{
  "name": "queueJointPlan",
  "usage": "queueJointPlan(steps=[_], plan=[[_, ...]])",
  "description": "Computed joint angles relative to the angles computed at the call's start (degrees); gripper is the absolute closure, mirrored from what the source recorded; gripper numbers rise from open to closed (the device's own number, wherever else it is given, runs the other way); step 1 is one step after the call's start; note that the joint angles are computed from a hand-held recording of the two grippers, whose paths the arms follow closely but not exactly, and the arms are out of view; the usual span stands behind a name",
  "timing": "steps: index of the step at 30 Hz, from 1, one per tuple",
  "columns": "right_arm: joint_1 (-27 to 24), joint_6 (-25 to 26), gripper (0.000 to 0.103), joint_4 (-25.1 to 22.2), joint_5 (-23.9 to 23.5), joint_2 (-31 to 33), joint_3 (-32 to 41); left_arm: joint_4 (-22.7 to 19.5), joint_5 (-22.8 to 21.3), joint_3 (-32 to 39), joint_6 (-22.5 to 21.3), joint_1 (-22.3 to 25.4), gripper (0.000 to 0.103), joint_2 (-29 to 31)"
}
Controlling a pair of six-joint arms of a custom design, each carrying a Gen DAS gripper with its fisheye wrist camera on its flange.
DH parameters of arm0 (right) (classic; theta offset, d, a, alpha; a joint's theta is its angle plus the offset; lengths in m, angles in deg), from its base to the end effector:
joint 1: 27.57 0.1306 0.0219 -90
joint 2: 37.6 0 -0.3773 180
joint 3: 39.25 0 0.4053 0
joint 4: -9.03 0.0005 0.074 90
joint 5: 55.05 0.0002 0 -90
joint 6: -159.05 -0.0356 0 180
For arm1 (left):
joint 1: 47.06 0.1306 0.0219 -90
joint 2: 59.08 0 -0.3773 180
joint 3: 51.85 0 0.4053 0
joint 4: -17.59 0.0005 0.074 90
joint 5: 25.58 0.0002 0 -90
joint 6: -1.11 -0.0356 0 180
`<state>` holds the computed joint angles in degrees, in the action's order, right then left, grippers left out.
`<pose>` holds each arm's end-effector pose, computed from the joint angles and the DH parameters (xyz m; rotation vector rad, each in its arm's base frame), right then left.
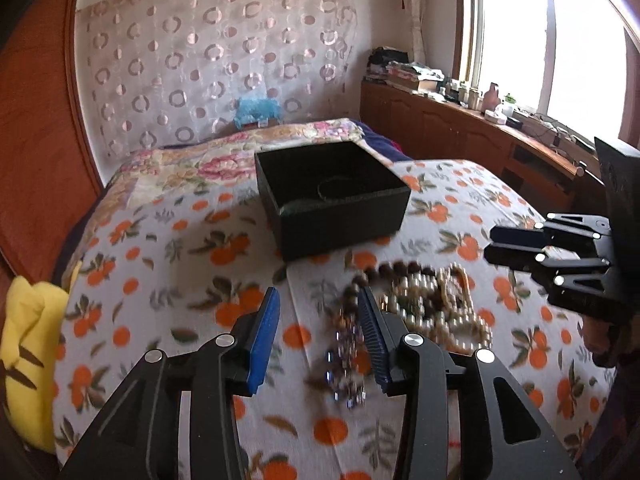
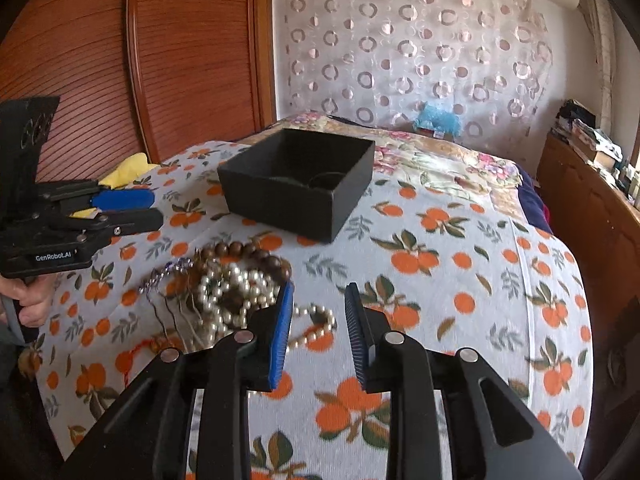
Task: Organize jewelry
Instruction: 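Move the left tool back and grasp the blue-flowered hair pins, then grasp the red string bracelet with the right tool while the left holds the hair pins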
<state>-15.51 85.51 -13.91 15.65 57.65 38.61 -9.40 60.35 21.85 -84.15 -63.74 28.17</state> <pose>0.5112 0.1207 0.3154 -0.7235 2.1303 0.3412 0.4613 -0.1361 0.3412 0.1999 2.2701 -0.1155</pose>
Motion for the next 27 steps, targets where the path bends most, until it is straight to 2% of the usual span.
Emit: queueJointPlan(steps=[7,16,22,24,27], plan=[[-0.12,-0.67,0.074,0.75,0.16,-2.41,-3.39,-1.84,2.93,-1.18,0.74,0.52,0.064,0.34],[0.28,-1.41,0.074,0.48,0.03,-2.92,-4.34,-3.95,5.75,0.11,1.55,0.93,0.064,2.58],[0.46,-1.62,0.074,0.62,-0.13,-2.85,-4.42,-4.84,6.28,1.14,2.13,0.81,0.075,4.07],[0.42,-1.56,0.074,0.63,-0.21,-2.89,-4.51,-4.85,7.22,1.12,2.03,0.95,0.082,3.93],[0.60,-1.54,0.074,0.57,-0.16,-2.91,-4.82,-4.77,5.38,0.75,1.40,0.32,0.083,3.44]])
